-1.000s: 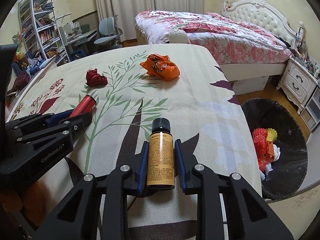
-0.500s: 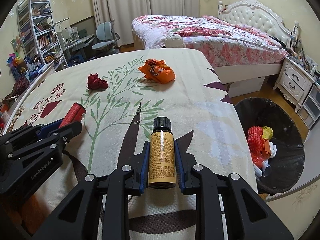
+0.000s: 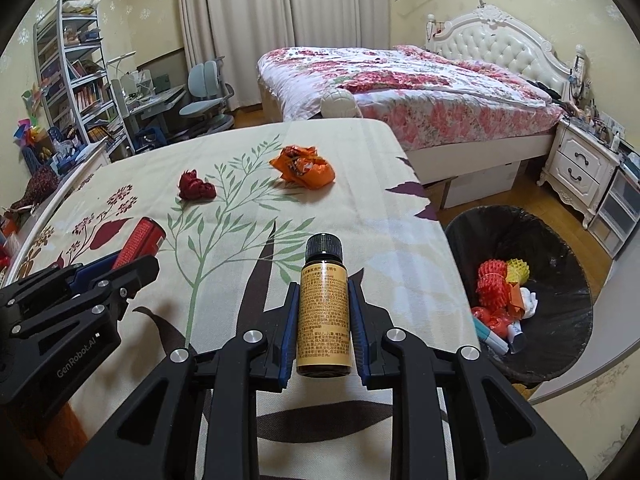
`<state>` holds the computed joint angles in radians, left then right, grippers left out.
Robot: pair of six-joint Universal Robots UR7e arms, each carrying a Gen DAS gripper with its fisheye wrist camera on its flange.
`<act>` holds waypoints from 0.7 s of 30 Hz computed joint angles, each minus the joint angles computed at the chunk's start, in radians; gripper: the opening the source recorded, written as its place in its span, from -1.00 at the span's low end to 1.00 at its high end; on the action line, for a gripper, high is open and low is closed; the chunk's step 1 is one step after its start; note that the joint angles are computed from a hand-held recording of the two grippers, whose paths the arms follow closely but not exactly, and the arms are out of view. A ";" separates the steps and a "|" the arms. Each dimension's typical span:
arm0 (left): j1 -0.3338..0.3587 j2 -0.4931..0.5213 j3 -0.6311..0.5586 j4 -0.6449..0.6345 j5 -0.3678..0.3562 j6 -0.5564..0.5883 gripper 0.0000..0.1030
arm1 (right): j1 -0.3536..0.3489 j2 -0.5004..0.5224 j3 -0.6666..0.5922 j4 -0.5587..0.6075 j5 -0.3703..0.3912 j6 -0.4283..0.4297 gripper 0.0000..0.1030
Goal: Collect trash
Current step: 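Carry the amber and red bottles over the black bin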
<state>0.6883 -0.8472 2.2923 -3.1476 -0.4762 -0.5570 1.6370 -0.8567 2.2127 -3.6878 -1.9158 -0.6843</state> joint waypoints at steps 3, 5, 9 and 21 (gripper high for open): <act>-0.012 0.015 -0.008 -0.030 -0.004 0.021 -0.55 | -0.004 -0.016 0.005 -0.012 0.004 0.002 -0.52; -0.016 0.023 -0.017 -0.047 -0.008 0.041 -0.55 | -0.008 -0.025 0.006 -0.023 0.004 0.002 -0.52; -0.025 0.051 -0.049 -0.088 -0.019 0.099 -0.55 | -0.020 -0.048 0.006 -0.045 0.003 0.002 -0.52; -0.017 0.196 -0.234 -0.184 -0.100 0.307 -0.55 | -0.108 -0.126 -0.036 -0.090 -0.010 0.016 -0.52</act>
